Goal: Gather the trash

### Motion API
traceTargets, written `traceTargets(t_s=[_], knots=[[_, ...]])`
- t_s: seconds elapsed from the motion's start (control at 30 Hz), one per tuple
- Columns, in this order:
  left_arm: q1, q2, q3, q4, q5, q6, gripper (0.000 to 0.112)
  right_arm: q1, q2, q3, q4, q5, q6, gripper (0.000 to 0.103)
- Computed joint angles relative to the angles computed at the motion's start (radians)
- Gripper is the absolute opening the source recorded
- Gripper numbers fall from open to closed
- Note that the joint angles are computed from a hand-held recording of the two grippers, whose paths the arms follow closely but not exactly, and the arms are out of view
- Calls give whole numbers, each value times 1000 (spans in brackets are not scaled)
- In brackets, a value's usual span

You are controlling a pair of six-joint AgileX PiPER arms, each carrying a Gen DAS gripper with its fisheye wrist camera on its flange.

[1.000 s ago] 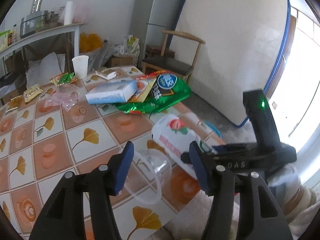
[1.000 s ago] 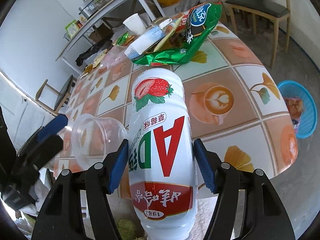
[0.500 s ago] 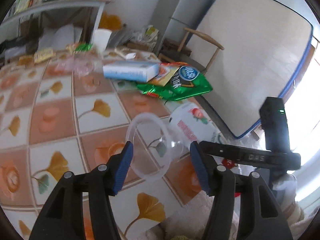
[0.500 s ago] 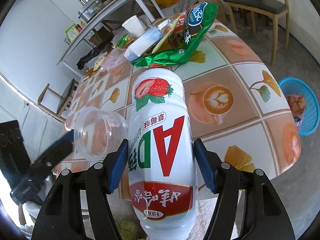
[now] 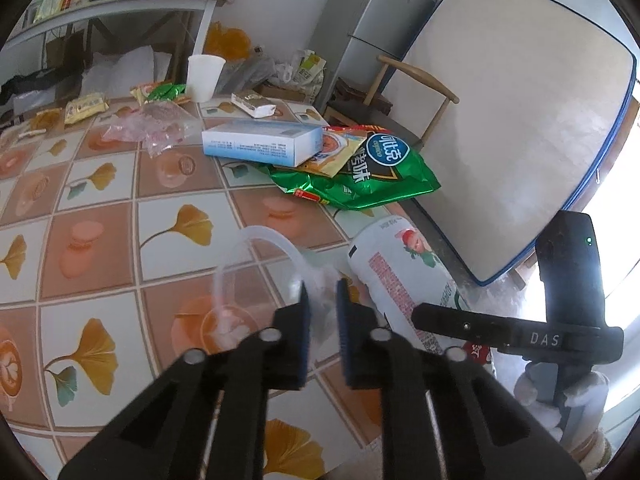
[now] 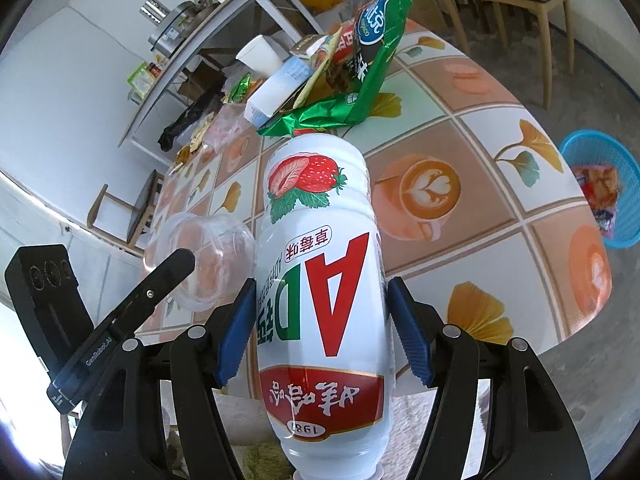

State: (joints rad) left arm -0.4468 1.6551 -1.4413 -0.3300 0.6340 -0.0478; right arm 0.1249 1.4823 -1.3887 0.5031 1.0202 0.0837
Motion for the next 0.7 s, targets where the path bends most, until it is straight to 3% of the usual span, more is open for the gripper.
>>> traceTargets(t_s=[0.3, 0.7], knots=[[-101, 5, -45, 260, 66, -155, 6, 39, 5, -42, -109, 4, 62, 62], [-143, 21, -68, 352, 92, -214, 6, 56, -9, -24, -155, 45, 85, 70]])
